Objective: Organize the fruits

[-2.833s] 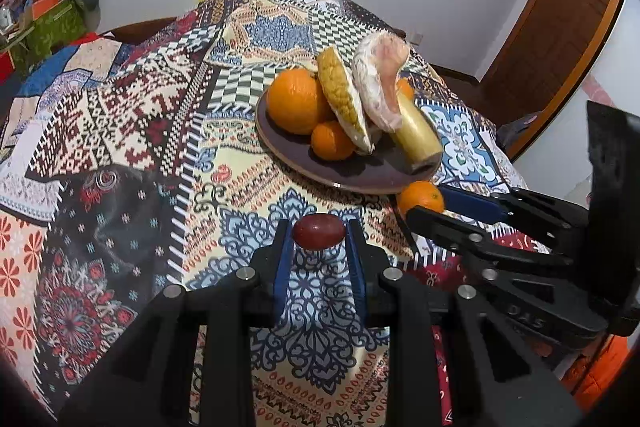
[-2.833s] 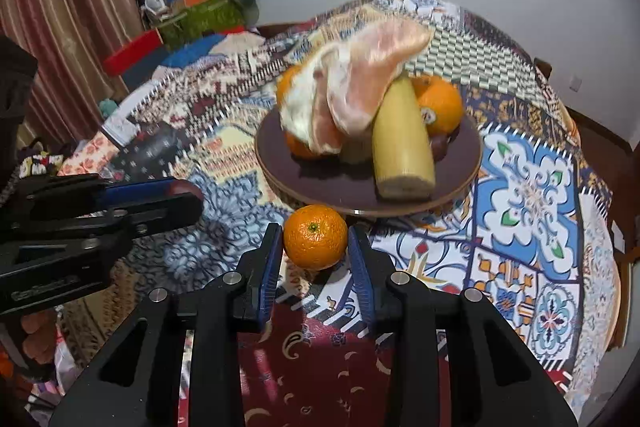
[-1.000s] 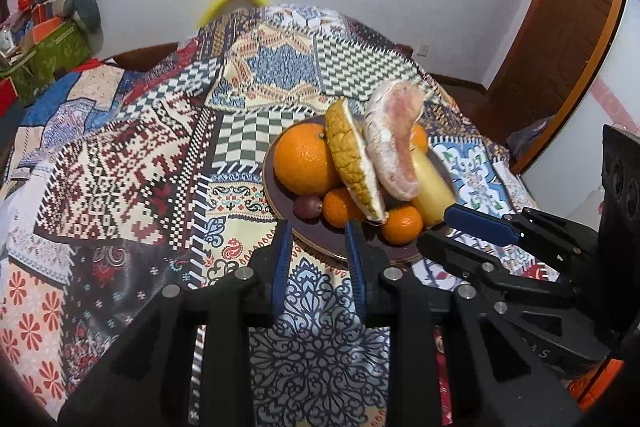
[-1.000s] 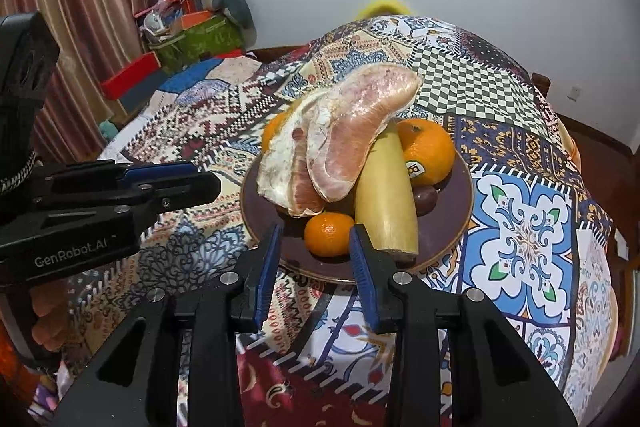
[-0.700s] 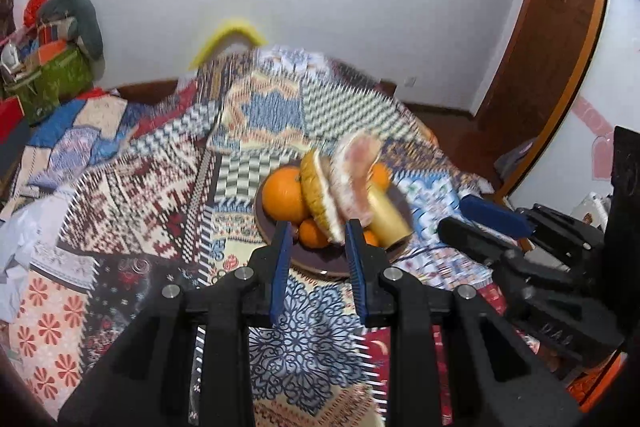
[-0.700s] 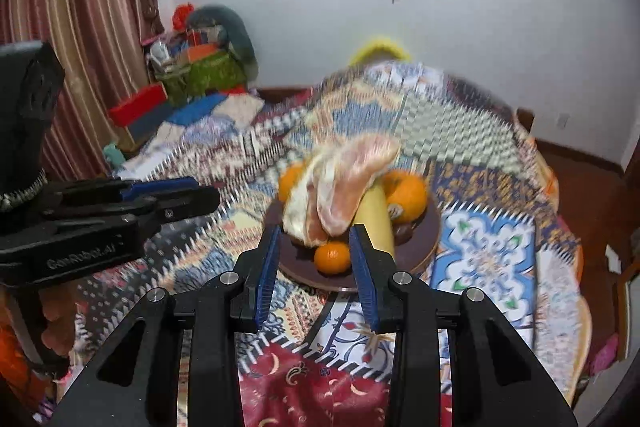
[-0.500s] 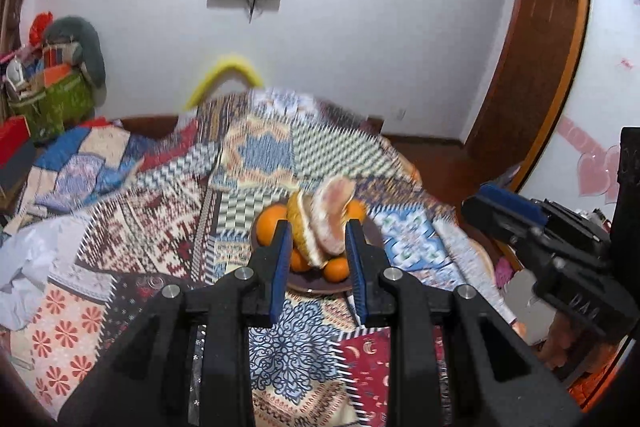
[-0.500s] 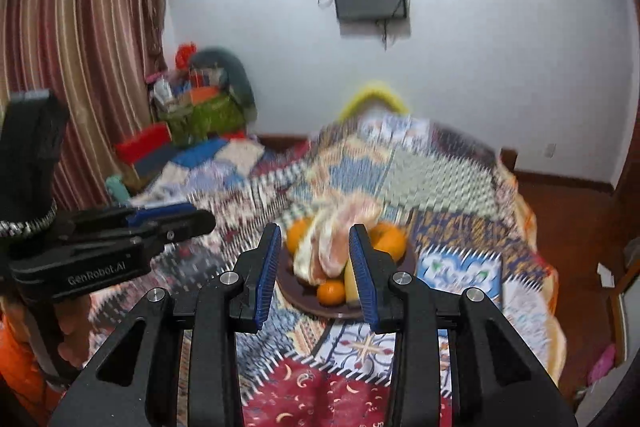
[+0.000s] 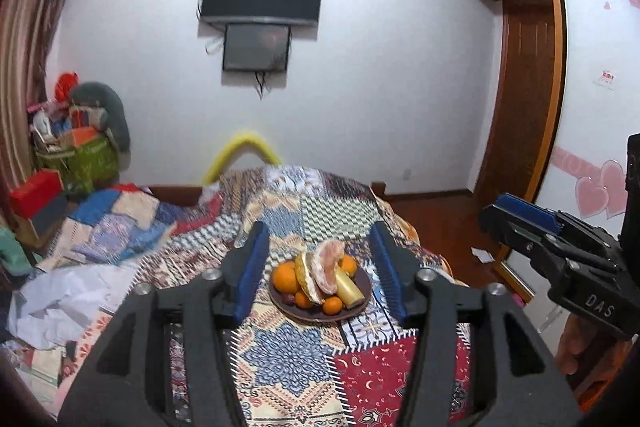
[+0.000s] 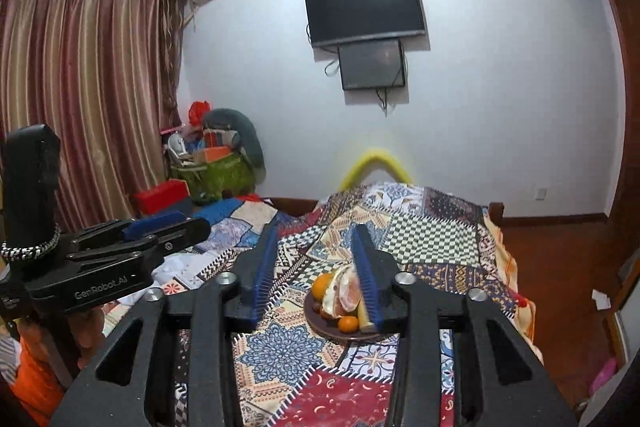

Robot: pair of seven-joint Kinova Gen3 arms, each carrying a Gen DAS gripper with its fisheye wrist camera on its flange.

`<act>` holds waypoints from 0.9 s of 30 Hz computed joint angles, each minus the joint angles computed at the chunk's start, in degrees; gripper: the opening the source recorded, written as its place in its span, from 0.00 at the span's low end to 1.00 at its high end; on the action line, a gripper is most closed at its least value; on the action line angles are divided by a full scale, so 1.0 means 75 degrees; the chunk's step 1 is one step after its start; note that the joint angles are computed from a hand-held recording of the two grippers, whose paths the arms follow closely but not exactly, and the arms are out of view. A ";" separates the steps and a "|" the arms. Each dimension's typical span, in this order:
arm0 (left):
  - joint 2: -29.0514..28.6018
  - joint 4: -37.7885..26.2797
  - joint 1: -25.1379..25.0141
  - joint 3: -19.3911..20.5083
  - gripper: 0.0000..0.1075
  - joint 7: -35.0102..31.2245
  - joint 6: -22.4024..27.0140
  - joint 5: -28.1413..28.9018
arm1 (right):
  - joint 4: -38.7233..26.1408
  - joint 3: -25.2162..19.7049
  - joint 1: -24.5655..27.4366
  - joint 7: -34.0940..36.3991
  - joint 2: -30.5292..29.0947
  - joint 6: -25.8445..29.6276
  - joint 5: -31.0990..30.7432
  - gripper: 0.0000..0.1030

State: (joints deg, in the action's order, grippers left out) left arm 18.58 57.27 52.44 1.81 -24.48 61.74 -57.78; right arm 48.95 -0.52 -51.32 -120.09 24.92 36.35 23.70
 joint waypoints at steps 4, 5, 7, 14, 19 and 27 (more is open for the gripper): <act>-0.0127 0.0210 0.0328 -0.0034 0.61 0.0391 0.0144 -0.0579 | 0.0468 0.0426 -0.0413 -0.0722 -0.0224 -0.0317 0.0716 0.58; -0.0140 0.0219 0.0386 -0.0010 0.63 0.0449 0.0218 -0.0701 | 0.0559 0.0489 -0.0493 -0.0911 -0.0266 -0.0357 0.0891 0.61; -0.0177 0.0286 0.0457 0.0028 0.68 0.0602 0.0305 -0.0914 | 0.0734 0.0647 -0.0684 -0.1386 -0.0350 -0.0425 0.1323 0.73; -0.0217 0.0518 0.0703 0.0184 0.89 0.1163 0.0729 -0.1818 | 0.0929 0.0752 -0.0960 -0.2462 -0.0422 -0.0413 0.2462 0.96; -0.0125 0.0439 0.0791 0.0246 0.95 0.1169 0.0988 -0.2037 | 0.1157 0.0751 -0.1112 -0.3263 -0.0503 -0.0348 0.3290 1.00; -0.0088 0.0454 0.0809 0.0263 0.96 0.1179 0.1000 -0.2095 | 0.1366 0.0548 -0.1136 -0.3879 -0.0583 -0.0132 0.4064 1.00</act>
